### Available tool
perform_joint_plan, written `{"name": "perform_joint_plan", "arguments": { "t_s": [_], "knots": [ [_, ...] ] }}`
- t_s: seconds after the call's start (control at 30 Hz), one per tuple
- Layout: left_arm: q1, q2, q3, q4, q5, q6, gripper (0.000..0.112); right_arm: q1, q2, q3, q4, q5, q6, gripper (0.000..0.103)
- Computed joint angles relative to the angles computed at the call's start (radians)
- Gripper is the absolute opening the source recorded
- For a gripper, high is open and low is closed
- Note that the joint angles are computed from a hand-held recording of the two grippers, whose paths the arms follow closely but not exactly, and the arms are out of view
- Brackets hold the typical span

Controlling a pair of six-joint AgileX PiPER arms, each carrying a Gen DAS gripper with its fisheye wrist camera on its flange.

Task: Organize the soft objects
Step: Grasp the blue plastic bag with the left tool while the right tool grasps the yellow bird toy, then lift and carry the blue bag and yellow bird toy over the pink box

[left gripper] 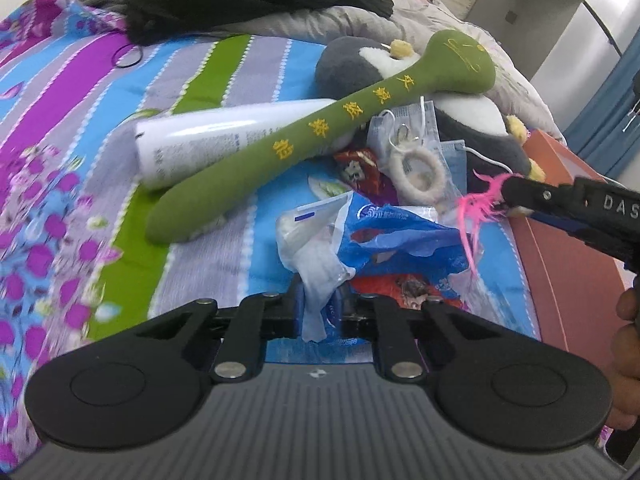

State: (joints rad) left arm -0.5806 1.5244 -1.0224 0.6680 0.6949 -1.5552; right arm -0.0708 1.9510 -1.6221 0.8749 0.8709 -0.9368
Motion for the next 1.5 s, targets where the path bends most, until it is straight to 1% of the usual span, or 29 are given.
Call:
{"name": "perform_joint_plan", "arguments": {
  "t_s": [0.23, 0.53, 0.6, 0.77, 0.87, 1.07, 1.23, 1.33, 1.5],
  "knots": [
    [-0.154, -0.084, 0.05, 0.04, 0.12, -0.179, 0.016, -0.08, -0.123, 0.155, -0.025, 0.022, -0.09, 0.042],
    [-0.351, -0.133, 0.07, 0.066, 0.29, -0.365, 0.016, -0.185, -0.264, 0.365, -0.055, 0.033, -0.217, 0.042],
    [-0.383, -0.135, 0.068, 0.06, 0.317, -0.388, 0.016, -0.208, -0.29, 0.403, -0.064, 0.038, -0.241, 0.042],
    [-0.442, -0.131, 0.055, 0.063, 0.357, -0.424, 0.016, -0.254, -0.333, 0.466, -0.076, 0.045, -0.283, 0.042],
    [-0.458, -0.121, 0.032, 0.063, 0.368, -0.416, 0.016, -0.277, -0.351, 0.486, -0.065, 0.048, -0.305, 0.042],
    [-0.475, -0.091, -0.059, 0.074, 0.411, -0.355, 0.016, -0.336, -0.372, 0.466, -0.012, 0.11, -0.338, 0.042],
    [-0.478, -0.071, -0.155, 0.096, 0.449, -0.299, 0.016, -0.37, -0.375, 0.396, 0.028, 0.171, -0.34, 0.042],
    [-0.467, -0.065, -0.213, 0.101, 0.454, -0.255, 0.016, -0.385, -0.371, 0.344, 0.048, 0.201, -0.33, 0.042],
    [-0.446, -0.032, -0.34, 0.122, 0.479, -0.145, 0.016, -0.407, -0.353, 0.248, 0.083, 0.243, -0.315, 0.042]
  ]
}}
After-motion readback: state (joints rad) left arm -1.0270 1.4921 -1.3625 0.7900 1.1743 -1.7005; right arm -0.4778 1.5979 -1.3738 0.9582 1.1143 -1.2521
